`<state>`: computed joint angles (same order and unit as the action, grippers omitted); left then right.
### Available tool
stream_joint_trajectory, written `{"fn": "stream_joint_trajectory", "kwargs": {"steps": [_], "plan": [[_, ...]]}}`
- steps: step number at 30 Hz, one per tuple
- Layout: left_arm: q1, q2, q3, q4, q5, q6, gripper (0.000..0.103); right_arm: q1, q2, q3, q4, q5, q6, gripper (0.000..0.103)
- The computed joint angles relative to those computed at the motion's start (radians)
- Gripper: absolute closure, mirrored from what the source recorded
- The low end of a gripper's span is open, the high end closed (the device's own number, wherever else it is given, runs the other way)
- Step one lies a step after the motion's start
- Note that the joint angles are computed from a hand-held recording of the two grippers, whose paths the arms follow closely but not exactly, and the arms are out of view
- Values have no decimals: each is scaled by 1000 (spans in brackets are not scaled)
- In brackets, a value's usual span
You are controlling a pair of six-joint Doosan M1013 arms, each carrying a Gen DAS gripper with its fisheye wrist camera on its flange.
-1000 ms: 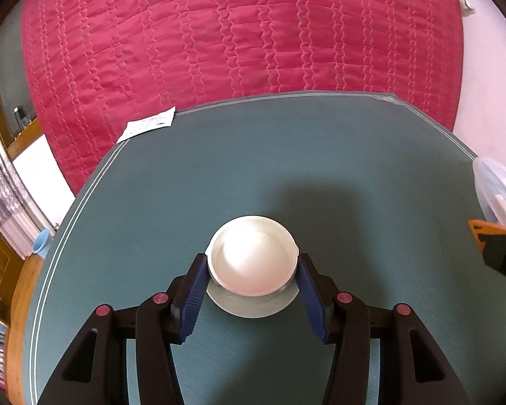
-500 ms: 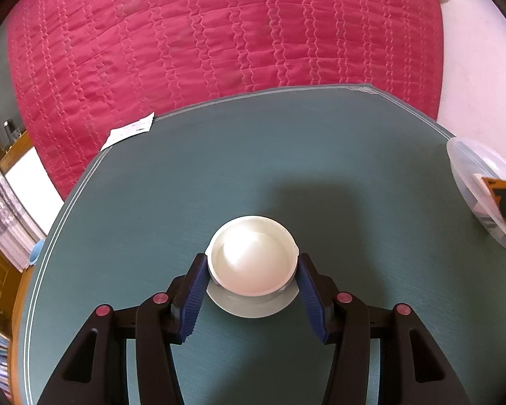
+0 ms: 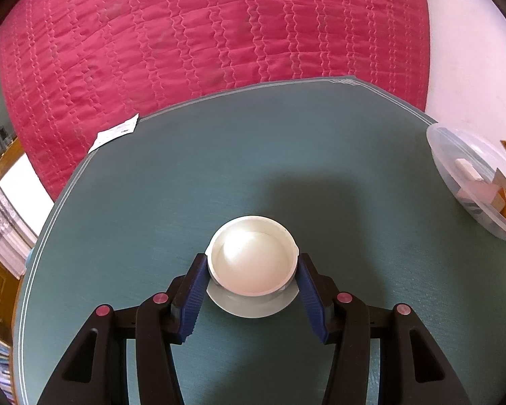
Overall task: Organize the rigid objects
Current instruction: 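Carry the orange block into the clear bowl and open the right gripper while the left carries the white bowl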
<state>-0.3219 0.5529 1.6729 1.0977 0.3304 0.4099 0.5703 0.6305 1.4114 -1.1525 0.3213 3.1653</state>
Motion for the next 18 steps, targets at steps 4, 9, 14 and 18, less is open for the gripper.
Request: {"fn": "stream_joint_trajectory", "kwargs": {"steps": [4,9,14,18], "plan": [[-3,1,-1,-19,-4,22,48,-14,-9,13,-34,20,72,69],[-5,1,-1,-46,-11,51,48,-28,-9,16,-20,37,92,69],[-10,3,-5,-80,-16,90,48,-34,-4,16,-23,59,128,65],[-13,5,-11,-114,-18,127,48,-43,-10,32,-50,59,206,45]]}}
